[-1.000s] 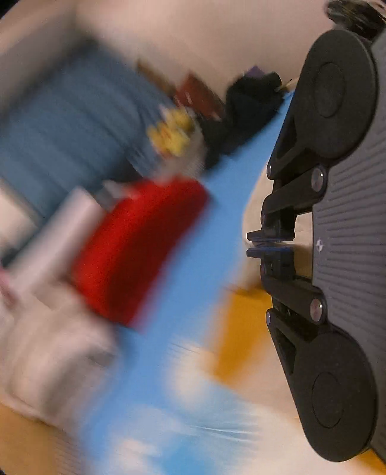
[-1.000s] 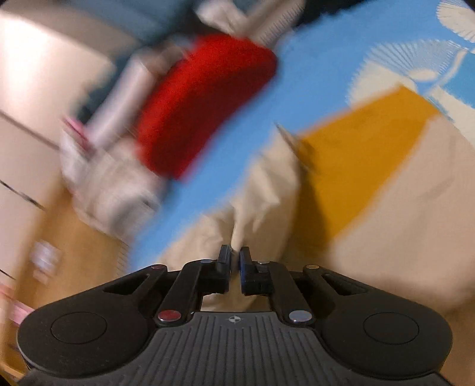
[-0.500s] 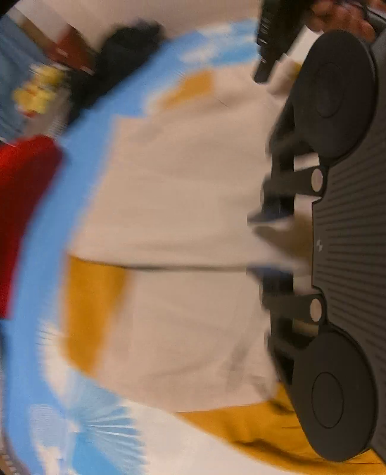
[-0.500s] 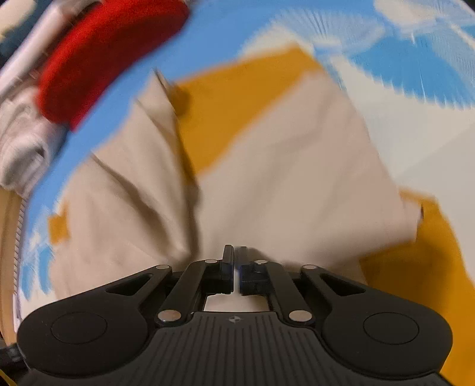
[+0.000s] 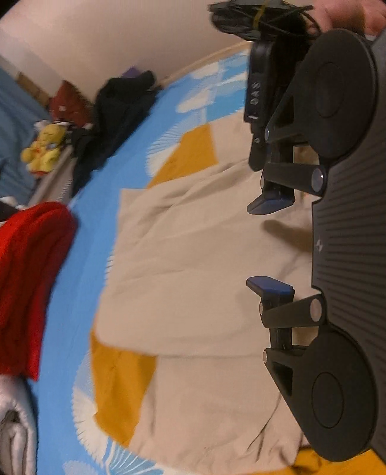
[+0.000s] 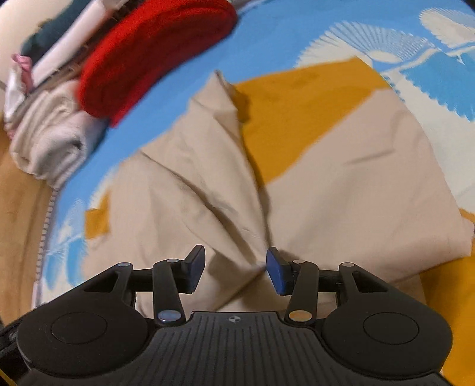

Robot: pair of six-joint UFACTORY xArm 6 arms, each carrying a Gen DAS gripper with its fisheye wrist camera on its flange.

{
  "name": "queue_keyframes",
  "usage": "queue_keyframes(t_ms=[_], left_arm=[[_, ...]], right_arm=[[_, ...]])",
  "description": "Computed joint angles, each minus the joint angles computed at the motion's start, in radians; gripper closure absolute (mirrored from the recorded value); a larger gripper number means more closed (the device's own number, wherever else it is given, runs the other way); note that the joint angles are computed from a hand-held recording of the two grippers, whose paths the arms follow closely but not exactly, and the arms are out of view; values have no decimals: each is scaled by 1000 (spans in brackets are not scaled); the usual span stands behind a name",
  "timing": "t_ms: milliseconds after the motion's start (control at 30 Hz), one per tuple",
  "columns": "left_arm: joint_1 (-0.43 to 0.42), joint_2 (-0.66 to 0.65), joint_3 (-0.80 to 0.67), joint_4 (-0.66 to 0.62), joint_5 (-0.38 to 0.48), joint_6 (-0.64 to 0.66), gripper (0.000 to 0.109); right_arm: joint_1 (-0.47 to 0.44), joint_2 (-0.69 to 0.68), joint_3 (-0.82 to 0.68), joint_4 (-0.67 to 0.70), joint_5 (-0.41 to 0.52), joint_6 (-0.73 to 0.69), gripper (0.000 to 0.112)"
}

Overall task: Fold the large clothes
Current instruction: 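Grasp the jacket side edge with the right gripper and fold it over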

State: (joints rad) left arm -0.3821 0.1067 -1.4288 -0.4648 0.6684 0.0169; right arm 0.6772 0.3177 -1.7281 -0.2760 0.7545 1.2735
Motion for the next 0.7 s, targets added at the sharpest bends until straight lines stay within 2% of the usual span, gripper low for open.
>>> queue_keyframes(t_ms=[33, 67, 133, 167, 233, 333, 400, 467, 567, 633, 700], left_arm=[[-5, 10, -9, 12, 15, -9, 59], [-8, 24, -27, 49, 47, -30, 58], [-25, 65, -78, 218, 145, -118, 58], [-34, 84, -99, 311, 197, -159, 58], [-44, 91, -101, 392, 225, -179, 58], [-34, 85, -104, 381, 212, -167, 58], [-21, 82, -114, 379, 201, -174, 58], [-11, 78, -111, 411, 183, -201, 58], [-5, 71, -105, 480, 168, -264, 58], [-3, 67, -109, 481, 173, -273, 59], [-1, 55, -96, 471, 152, -275, 59]], right_arm=[[3, 4, -8, 4, 16, 9, 87], [7, 10, -14, 0, 24, 23, 98], [4, 0, 11, -29, 7, 75, 106], [2, -1, 12, -33, 19, 89, 106], [2, -4, 19, -34, 38, 116, 106], [2, 2, 12, -4, 68, 171, 104], [9, 3, -3, -24, 100, 205, 96], [26, 21, -64, -97, 176, 222, 84], [70, 61, -167, -254, 296, 177, 84], [89, 55, -164, -344, 279, 191, 83], [88, 30, -121, -373, 202, 221, 83]])
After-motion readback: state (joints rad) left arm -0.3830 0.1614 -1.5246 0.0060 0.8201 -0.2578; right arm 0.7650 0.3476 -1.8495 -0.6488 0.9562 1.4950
